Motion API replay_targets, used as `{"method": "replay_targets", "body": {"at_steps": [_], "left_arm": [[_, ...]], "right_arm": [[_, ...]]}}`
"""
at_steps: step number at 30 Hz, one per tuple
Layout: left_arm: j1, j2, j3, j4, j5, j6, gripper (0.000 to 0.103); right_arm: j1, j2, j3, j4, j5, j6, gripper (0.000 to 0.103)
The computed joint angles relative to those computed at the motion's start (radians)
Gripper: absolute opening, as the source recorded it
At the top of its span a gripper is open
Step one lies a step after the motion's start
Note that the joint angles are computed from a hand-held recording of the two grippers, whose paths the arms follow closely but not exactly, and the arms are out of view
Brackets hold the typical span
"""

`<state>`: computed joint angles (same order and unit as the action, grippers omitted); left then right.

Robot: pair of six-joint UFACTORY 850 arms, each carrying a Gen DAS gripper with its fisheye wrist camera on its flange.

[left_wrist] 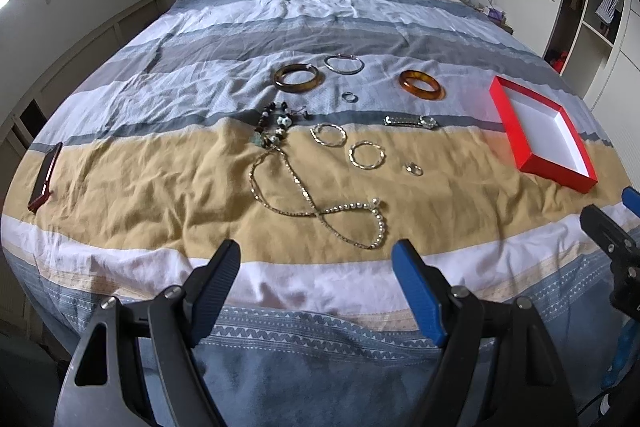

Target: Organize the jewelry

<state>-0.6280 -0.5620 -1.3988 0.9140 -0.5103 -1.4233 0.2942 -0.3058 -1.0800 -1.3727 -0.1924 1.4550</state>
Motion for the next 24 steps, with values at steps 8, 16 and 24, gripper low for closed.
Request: {"method": "replay_targets", "body": {"at_steps": [8,16,24], "left_arm": [[-0.013,0.002,0.004,0.077,-0.058,-0.073,0.077],[0.001,0.005,0.009,0.002,-0.005,-0.002,0.077],[0.004,0.003,0.02,0.006,0.02,-0.011,0.077]], "right_arm": [[-0.001,0.003,0.003,-0.008,-0.001,0.009,0.102],[-0.005,0.004,0.007,-0.007,0.006,0.012,0.102],[-0.008,-0.007,-0.001,0.008,0.028,-0.002,0.102]]}}
